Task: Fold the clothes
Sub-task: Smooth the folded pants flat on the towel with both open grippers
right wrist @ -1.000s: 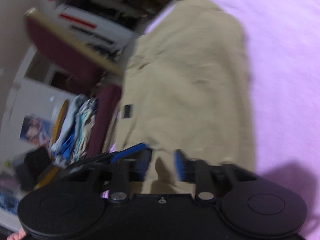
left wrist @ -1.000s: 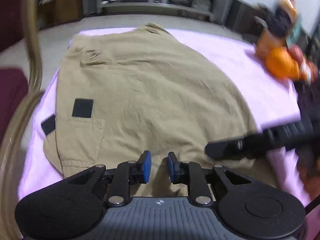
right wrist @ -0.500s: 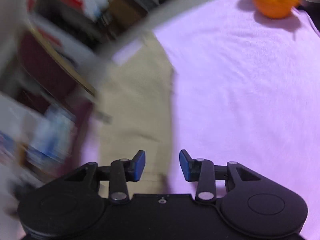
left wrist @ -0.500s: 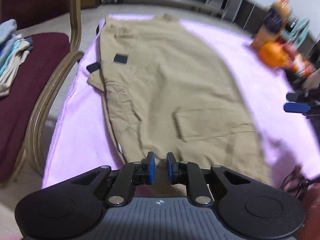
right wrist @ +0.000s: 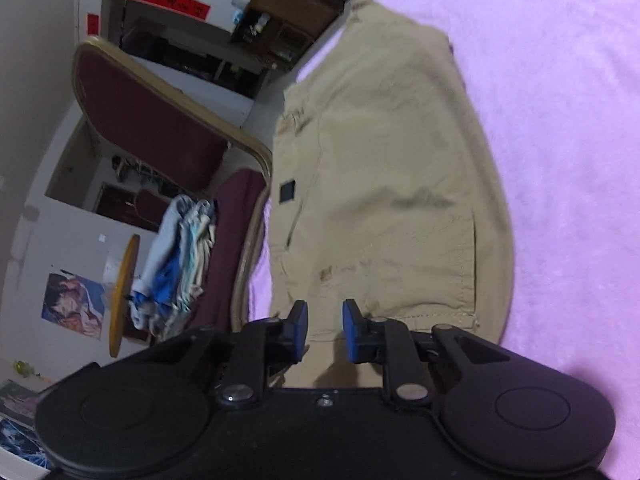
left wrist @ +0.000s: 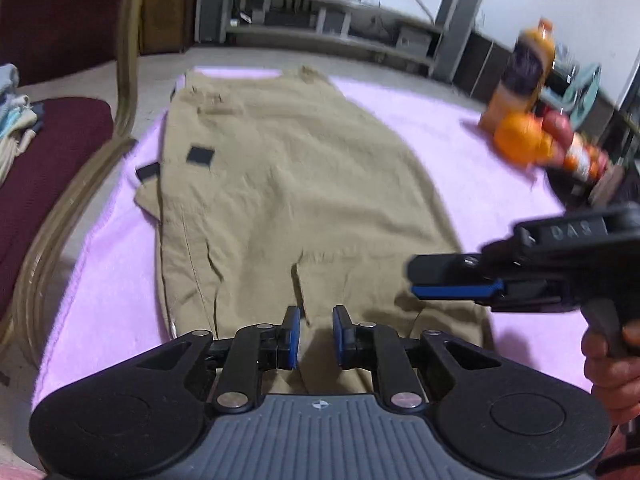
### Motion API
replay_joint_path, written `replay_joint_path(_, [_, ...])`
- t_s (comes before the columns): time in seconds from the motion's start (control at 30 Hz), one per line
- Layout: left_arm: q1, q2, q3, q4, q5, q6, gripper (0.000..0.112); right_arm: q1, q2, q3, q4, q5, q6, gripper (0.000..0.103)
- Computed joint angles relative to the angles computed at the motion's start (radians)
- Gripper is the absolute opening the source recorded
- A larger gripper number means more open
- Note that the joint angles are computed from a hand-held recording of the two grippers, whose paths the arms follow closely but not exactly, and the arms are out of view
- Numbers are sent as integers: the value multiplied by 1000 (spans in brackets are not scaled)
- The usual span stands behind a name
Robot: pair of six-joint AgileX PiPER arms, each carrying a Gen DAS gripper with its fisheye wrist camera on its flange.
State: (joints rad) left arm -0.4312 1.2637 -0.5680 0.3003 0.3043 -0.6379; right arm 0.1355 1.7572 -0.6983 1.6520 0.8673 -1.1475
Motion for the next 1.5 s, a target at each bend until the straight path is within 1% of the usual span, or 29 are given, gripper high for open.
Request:
replay_joint_path(0.03, [4,35,-12,-4,18,1,22,17,11,-6,-11,-17,1,20])
replay_joint_path(0.07, [6,44,-15,7,26,-10,23,27,6,-5,-37,-43,10,19])
replay_joint_path(0.1, [6,45,-15,25,31,-27,23,31,-3,-1,-65,-63,24,15])
replay_joint_path(0.13, [9,42,-14,20,35,-27,22,31,-12,4,-84,-74,34,15])
replay_joint_path(0.23, [15,21,-9,9,54,-31,22,14,-43,21,-108,-70,39,17])
replay_joint_path(0.33, [15,1,-3,1,75,-31,23,20,-78,34,-149,-96,66,17])
replay_joint_path(0.47, [-15,-13,-3,45,118,-61,23,49,-97,15,-288,-137,193,15])
replay_joint_path(0.57, [-22,-31,-12,31,156,-48,22,39,-140,6,-401,-113,308,16])
replay_joint_path(0.6, [-12,-60,-10,-17,164,-2,17,32,-167,3,-436,-96,343,20])
replay_joint_path(0.63, [2,-92,-8,-75,170,55,14,21,-203,2,-462,-72,365,30])
replay_joint_path(0.7, [27,-166,-1,-198,168,172,15,-9,-288,-8,-488,-11,375,36])
replay_joint_path(0.73, [26,-192,-3,-216,168,190,15,-25,-335,-20,-503,18,378,36])
replay_joint_path(0.77, [12,-207,-11,-195,171,172,15,-29,-379,-42,-525,28,390,36])
replay_joint_path(0.83, [-31,-217,-38,-86,179,77,15,-28,-453,-103,-581,22,419,36])
replay_joint_path(0.9, [-32,-205,-71,-55,172,71,16,-28,-485,-170,-628,-17,411,37])
replay_joint_path(0.97, [-25,-171,-110,-23,159,60,23,-27,-492,-234,-661,-73,375,38])
replay_joint_path(1.0, [-18,-140,-133,2,150,43,27,-25,-479,-253,-653,-117,322,38])
replay_joint_path(1.07, [-7,-37,-187,80,125,-10,27,-28,-425,-263,-591,-199,178,38])
replay_joint_path(1.1, [0,28,-215,136,121,-43,27,-32,-381,-267,-546,-225,117,38])
replay_joint_path(1.17, [7,156,-271,259,134,-133,19,-50,-251,-290,-452,-228,52,36])
replay_joint_path(1.2, [19,203,-285,278,134,-147,11,-59,-173,-307,-408,-209,35,29])
replay_joint_path(1.23, [33,238,-292,257,135,-128,11,-63,-99,-323,-363,-186,19,23])
replay_joint_path(1.27, [49,272,-301,217,139,-93,11,-68,-26,-341,-319,-154,5,22])
replay_joint_path(1.3, [54,282,-292,216,132,-97,12,-75,51,-368,-283,-100,-4,22])
replay_joint_path(1.37, [41,281,-261,282,121,-165,13,-84,223,-457,-247,66,8,22])
replay_joint_path(1.4, [25,273,-246,330,122,-204,13,-71,305,-519,-256,134,39,22])
replay_joint_path(1.43, [19,266,-231,366,116,-237,13,-53,375,-581,-275,181,70,22])
replay_joint_path(1.47, [17,259,-220,381,110,-253,13,-36,448,-649,-295,229,104,22])
replay_joint_path(1.5, [24,257,-221,356,105,-232,13,-20,516,-722,-316,272,138,22])
